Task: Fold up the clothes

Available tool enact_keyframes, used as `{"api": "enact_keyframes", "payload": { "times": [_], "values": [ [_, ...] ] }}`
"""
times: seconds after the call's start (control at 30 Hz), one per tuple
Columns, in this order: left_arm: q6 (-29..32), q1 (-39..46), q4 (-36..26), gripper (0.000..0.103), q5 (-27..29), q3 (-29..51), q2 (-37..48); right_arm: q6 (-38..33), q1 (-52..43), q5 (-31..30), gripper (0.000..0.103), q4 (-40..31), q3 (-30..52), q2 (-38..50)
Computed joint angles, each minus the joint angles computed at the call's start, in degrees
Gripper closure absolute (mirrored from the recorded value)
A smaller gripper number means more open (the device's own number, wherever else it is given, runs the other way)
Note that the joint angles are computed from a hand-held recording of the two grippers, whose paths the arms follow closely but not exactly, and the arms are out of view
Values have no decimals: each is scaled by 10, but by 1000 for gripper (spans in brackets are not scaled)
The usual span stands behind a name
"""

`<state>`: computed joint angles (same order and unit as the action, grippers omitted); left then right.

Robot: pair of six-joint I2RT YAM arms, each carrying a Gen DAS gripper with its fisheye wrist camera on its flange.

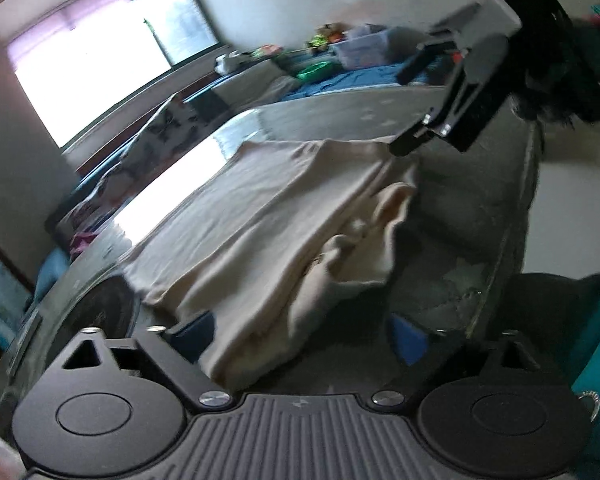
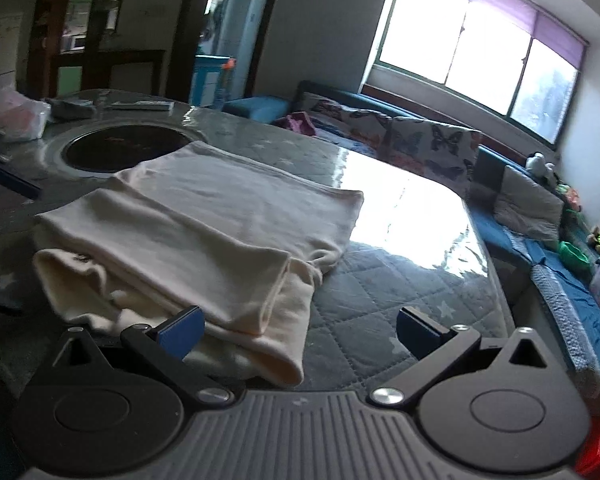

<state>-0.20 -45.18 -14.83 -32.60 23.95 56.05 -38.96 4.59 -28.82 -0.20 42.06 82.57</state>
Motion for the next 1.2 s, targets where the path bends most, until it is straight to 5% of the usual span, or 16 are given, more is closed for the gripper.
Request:
{"api": "enact_keyframes", "payload": {
  "times": [0.1,0.27,0.37,0.53,0.73,0.87,1.0,1.13,1.2],
  "values": [
    [30,18,45,26,29,-11,10,-36,-11,-22,0,-31,3,-15],
    [52,51,80,77,86,-17,18,-127,-22,-54,0,-90,5,-37],
    [41,81,75,92,125,-11,7,-192,-23,-67,0,-116,-2,-49],
    [15,161,68,93,194,17,-9,-235,-4,-69,1,-109,-21,-55],
    [4,216,75,93,247,39,5,-206,35,-68,18,-89,-5,-14],
    [-1,215,66,92,253,37,1,-183,55,-57,57,-103,32,30],
    [5,210,60,88,253,23,-17,-146,60,-53,79,-156,92,72],
    [5,177,46,57,211,0,-47,-125,53,-70,83,-203,137,88],
    [5,161,41,52,189,-8,-52,-116,51,-77,84,-221,156,93]
  ]
}}
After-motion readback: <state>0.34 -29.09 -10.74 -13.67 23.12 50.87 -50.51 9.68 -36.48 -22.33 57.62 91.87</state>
